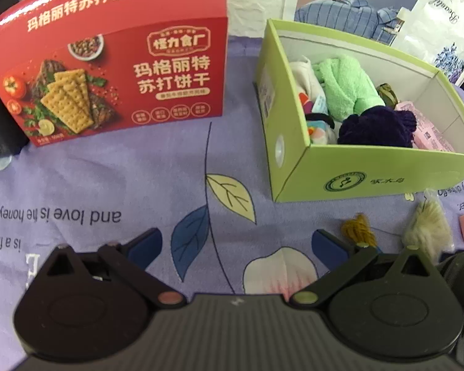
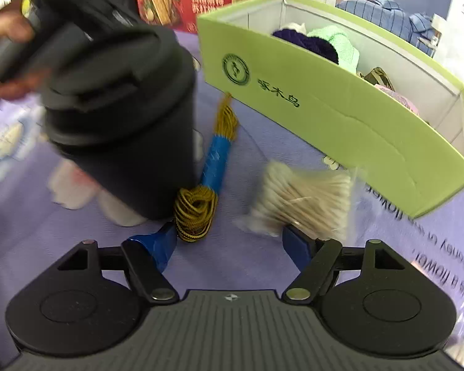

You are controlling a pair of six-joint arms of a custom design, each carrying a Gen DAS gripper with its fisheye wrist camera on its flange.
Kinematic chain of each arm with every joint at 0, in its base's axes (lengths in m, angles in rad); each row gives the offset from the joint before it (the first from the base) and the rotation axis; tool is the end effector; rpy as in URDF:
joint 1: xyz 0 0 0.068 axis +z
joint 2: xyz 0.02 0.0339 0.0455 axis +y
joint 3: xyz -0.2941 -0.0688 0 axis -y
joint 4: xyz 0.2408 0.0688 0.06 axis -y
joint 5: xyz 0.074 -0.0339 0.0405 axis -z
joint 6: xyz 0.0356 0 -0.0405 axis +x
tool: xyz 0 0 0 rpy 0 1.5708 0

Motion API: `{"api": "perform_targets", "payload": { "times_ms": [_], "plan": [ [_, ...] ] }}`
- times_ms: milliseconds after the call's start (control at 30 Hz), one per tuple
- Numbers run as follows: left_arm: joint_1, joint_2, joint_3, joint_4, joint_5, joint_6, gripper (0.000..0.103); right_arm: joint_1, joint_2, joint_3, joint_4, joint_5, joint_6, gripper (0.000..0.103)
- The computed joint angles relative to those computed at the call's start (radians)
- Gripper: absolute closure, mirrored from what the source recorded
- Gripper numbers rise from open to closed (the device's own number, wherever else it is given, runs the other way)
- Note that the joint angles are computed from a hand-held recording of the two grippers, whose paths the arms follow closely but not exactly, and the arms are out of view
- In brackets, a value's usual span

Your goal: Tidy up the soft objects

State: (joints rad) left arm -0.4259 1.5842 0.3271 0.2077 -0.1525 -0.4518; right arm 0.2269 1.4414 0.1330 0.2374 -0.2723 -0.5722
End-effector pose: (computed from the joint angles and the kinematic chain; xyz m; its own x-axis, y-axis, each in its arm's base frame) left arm 0.1932 -0.0817 0.1024 -0.8586 -0.0843 -0.5056 -0.0394 0.9943 -0.0990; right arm 0.1482 0.0441 0.0931 -0.5336 -0.6585 -0.5307 -0.7508 0.6577 -0.0611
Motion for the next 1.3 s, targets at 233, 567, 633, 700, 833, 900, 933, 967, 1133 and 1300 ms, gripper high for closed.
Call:
{"api": "perform_targets", "payload": {
  "times_ms": [233,567,633,700,833,900,933,967,1133,1300],
  "plan": [
    [0.016,-0.055,0.005,-0.032,0.043,-0.001,0.000,-0.178,0.047,0.045,0.011,-0.138,0.102,0.042],
    [0.018,0.142,0.246,-0.180,0.176,0.072,0.000,-0.645,-0.224,0.159,-0.527,-0.416,-0.246,0.042],
    [-0.006,0.199,0.292,-0.198,0.160,0.094,0.000,-0.760,-0.226,0.165,-0.591,-0.467,-0.339,0.042],
    [-0.021,0.251,0.328,-0.208,0.147,0.090,0.001,-0.801,-0.221,0.180,-0.605,-0.473,-0.367,0.042],
    [-0.067,0.316,0.372,-0.197,0.084,0.105,0.000,-0.880,-0.200,0.215,-0.648,-0.484,-0.391,0.042],
    [-0.098,0.344,0.406,-0.227,0.043,0.124,0.000,-0.933,-0.153,0.242,-0.675,-0.497,-0.423,0.042],
    [-0.121,0.350,0.413,-0.237,0.013,0.123,0.000,-0.955,-0.134,0.252,-0.683,-0.500,-0.435,0.042],
    [-0.143,0.353,0.411,-0.235,-0.017,0.136,0.000,-0.975,-0.115,0.259,-0.679,-0.503,-0.437,0.042],
    [-0.126,0.299,0.343,-0.236,-0.052,0.144,0.000,-1.044,-0.094,0.288,-0.683,-0.512,-0.461,0.042],
    [-0.055,0.162,0.170,-0.211,-0.127,0.084,0.000,-1.117,-0.082,0.322,-0.718,-0.524,-0.512,0.042]
  ]
}}
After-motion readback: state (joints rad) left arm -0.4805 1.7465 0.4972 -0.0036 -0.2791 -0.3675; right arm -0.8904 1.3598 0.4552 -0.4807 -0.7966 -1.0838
